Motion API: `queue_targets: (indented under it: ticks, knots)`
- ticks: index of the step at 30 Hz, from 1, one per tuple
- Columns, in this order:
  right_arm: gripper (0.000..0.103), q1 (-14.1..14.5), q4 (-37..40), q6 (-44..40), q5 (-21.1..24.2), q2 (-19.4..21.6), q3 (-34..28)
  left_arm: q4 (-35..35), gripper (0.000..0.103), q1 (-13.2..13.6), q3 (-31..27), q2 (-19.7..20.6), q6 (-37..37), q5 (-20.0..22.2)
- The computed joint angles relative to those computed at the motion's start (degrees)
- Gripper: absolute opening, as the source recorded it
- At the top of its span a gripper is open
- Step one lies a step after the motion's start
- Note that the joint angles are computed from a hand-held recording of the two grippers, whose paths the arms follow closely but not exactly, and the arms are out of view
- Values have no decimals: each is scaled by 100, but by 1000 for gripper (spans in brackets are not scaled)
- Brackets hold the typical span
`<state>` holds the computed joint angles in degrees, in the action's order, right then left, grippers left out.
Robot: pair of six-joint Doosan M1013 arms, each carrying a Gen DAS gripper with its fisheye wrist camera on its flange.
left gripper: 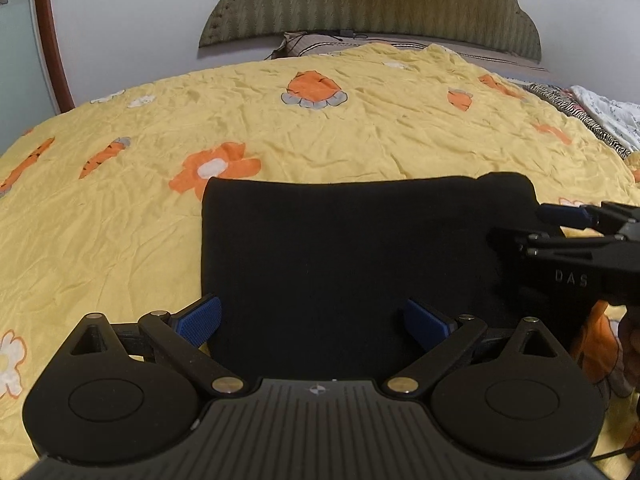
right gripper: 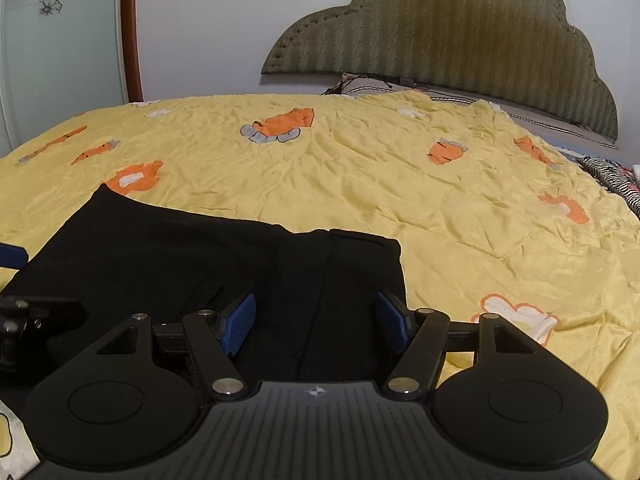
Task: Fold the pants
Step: 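Press the folded trouser bundle flat with both open grippers, then withdraw both open grippers from the folded black trousers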
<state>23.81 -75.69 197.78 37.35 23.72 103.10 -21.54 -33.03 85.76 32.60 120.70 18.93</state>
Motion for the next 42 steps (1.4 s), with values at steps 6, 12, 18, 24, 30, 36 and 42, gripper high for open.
queue_targets:
  ticks: [6,12,18,24,30,36,42]
  knots:
    - [66,100,11,187,274,-19,1,-371,100,72,193,-145,135,-31]
    - [66,327,-215,211,345,-106,131,98,101,33,335,-168,-280,-191]
    - [72,532,-92,453,1159,-69,149,300,101,9,429,-231,-575,-377]
    - [72,635,-210,482,887,-97,204,809,101,-43,551,-286,-1152,-608]
    - [73,770,-147,596,1283,-103,173,1287,101,-57,716,-408,-1562,-878]
    - [73,872,-502,1508,916,-358,399,1656,101,-54,805,-503,-1947,-973]
    - [77,932,-434,1591,742,-423,402,2477,101,-73,836,-520,-2764,-1021]
